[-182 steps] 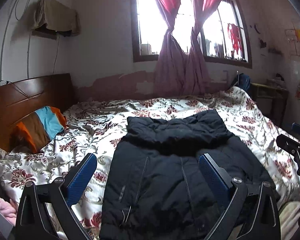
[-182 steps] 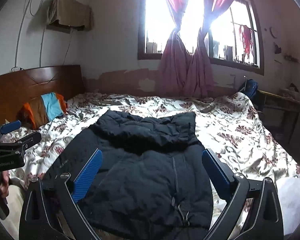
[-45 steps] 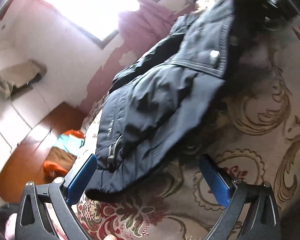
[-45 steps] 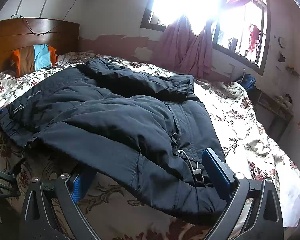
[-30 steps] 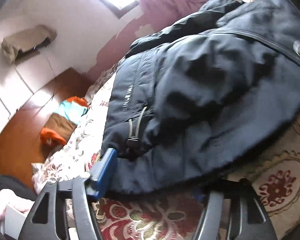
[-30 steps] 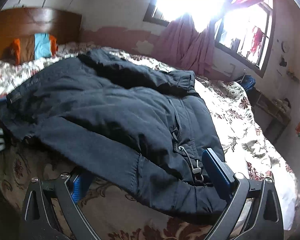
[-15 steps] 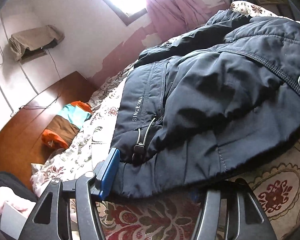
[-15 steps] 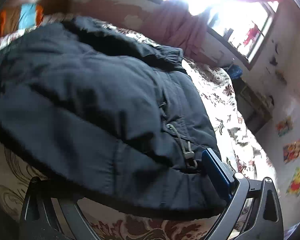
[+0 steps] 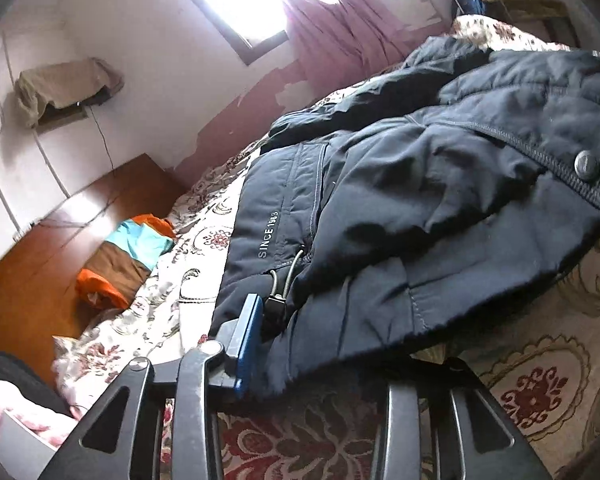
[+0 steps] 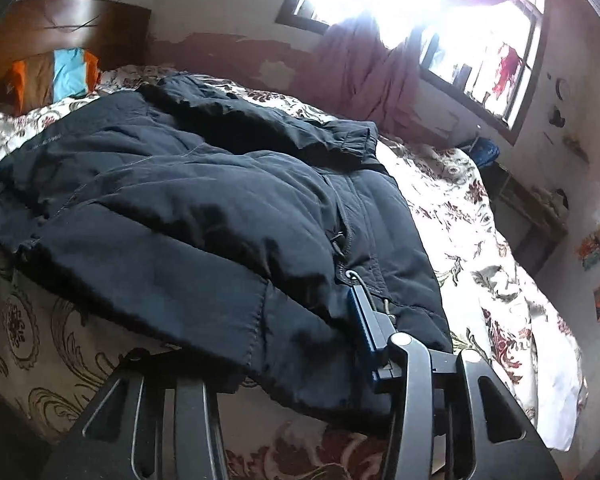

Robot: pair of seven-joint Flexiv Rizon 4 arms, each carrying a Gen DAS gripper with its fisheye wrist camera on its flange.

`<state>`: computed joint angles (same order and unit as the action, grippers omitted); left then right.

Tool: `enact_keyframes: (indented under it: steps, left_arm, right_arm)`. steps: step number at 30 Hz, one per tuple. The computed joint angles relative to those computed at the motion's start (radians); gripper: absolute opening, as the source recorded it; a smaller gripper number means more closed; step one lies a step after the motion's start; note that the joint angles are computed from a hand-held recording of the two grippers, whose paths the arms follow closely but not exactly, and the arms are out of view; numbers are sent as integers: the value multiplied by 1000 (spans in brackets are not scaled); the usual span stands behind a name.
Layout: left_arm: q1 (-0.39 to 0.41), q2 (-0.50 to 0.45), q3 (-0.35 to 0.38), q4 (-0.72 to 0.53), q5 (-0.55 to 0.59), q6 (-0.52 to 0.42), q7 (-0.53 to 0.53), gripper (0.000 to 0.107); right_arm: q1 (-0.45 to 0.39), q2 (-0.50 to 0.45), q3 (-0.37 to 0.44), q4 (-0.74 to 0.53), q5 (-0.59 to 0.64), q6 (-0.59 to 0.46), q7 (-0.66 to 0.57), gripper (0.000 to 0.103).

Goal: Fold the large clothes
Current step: 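Close the left gripper on the jacket edge while the right gripper grasps beside it, then lift the held jacket edge with both grippers and fold it over the rest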

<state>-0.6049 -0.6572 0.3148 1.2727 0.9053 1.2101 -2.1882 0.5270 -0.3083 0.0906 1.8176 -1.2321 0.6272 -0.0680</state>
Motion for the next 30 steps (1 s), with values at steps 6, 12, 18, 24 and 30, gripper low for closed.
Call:
enact_keyframes:
  steps: [6,12,18,24,30]
  left_arm:
    - [38,-2,-36,-23,-109,-16,-19,27]
    - [44,22,-26,12,-146,56,-36,17]
    - [68,56,-35,62,-214,129,-23,10]
    - [61,116,-8,139,-239,212,6,7]
    - [82,210,-33,254,-293,266,86,7]
  right_arm:
    - [-18,7,-5,14,-24,57,27,28]
    - [-43,44,-5,56,-128,130,140,13]
    - [-51,81,10,86,-243,130,221,10]
    - [-58,144,51,124,-296,110,267,9]
    - [-63,216,92,155,-281,99,293,9]
